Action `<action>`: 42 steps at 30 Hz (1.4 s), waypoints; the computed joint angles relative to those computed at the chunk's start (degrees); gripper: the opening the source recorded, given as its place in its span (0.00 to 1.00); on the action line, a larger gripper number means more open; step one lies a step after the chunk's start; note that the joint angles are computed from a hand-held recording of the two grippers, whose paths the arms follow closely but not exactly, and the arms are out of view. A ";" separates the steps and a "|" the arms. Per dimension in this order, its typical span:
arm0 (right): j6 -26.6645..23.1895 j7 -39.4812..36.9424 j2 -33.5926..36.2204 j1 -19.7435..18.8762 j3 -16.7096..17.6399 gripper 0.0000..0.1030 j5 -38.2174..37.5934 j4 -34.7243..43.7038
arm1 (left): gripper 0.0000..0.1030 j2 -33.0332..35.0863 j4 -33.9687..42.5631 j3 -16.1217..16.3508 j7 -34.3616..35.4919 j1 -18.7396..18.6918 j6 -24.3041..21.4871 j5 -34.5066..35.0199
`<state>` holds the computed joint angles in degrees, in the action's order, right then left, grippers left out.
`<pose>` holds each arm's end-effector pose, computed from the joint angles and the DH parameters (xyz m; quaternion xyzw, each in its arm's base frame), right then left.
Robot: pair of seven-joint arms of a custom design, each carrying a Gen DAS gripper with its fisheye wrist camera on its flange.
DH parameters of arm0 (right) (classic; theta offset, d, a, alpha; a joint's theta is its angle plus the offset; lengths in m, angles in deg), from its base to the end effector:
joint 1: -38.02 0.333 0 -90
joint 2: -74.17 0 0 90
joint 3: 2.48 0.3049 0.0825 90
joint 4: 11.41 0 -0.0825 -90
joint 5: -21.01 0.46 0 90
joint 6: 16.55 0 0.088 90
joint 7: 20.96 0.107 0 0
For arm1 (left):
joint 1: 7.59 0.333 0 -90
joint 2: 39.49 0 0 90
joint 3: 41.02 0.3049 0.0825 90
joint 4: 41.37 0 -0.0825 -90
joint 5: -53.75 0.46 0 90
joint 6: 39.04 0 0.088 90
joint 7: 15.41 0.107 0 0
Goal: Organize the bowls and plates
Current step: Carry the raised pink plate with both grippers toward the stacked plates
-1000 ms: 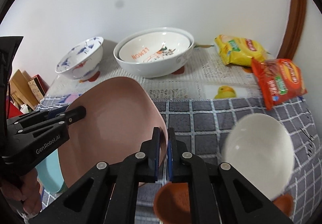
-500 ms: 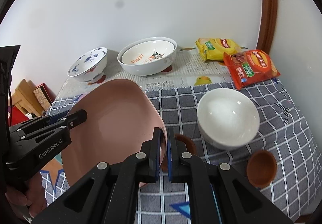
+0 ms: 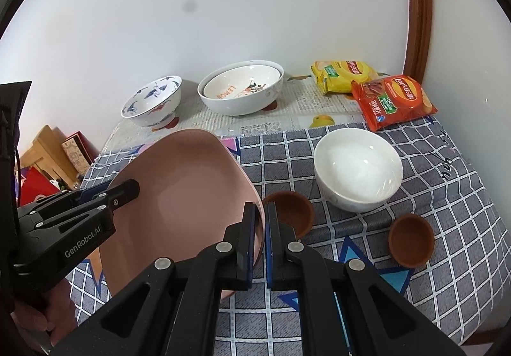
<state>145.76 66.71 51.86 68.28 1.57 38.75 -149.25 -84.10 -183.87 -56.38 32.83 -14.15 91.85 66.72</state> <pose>0.4608 0.2978 0.5111 -0.7604 0.5090 -0.1139 0.3869 0.4150 -0.1741 0.5740 -0.7505 0.5730 -0.2079 0.2552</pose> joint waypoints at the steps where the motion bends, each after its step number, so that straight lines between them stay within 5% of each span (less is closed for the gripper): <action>1: 0.02 0.06 -0.22 -0.02 0.07 0.05 -0.02 -0.17 | 0.18 -0.31 -0.15 -0.02 -0.05 -0.06 -0.10 0.00; 42: -0.29 0.80 -1.39 0.35 0.23 0.05 -1.17 -0.51 | 0.17 -1.95 -1.07 0.36 0.07 -0.25 -0.10 -0.92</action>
<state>145.46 67.51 50.47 68.63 1.80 37.58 -149.76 -86.05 -184.94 -56.02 32.90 -14.40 91.75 65.80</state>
